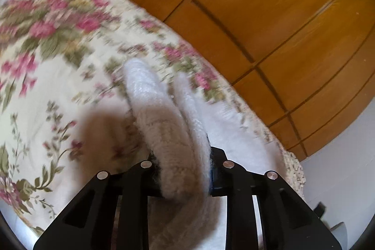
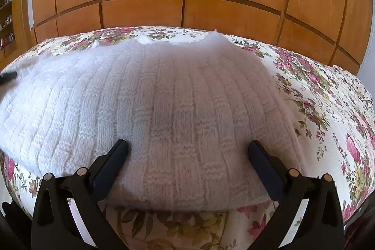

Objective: Fold small clothes

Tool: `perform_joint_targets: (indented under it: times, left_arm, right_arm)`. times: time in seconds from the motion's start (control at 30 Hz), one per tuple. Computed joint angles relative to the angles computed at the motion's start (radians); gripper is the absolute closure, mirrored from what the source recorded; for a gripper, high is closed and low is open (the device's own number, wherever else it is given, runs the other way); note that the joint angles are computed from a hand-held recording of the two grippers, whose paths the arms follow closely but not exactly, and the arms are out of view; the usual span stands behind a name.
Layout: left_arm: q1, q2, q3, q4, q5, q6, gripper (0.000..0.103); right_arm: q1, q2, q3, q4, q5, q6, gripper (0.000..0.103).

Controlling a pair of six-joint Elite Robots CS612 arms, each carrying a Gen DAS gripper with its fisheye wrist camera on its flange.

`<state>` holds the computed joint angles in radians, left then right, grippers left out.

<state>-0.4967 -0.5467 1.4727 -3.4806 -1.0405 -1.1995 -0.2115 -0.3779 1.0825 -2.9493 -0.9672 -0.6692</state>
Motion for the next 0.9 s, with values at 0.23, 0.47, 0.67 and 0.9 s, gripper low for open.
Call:
perform_joint_targets:
  times: [0.23, 0.47, 0.67, 0.9]
  left_arm:
    - [-0.003, -0.012, -0.056, -0.038, -0.026, 0.121, 0.082]
    - [-0.002, -0.002, -0.156, -0.028, -0.099, 0.233, 0.083]
    - [-0.007, 0.018, -0.245, 0.022, -0.157, 0.318, 0.083]
    - [-0.007, 0.073, -0.387, 0.117, -0.252, 0.370, 0.083]
  right_arm:
    - [0.001, -0.002, 0.000, 0.010, -0.003, 0.000, 0.002]
    - [-0.004, -0.004, -0.012, 0.046, 0.022, -0.018, 0.002]
    - [-0.033, 0.011, -0.038, -0.088, 0.054, 0.099, 0.002]
    - [-0.041, 0.049, -0.126, -0.027, -0.124, 0.197, 0.002]
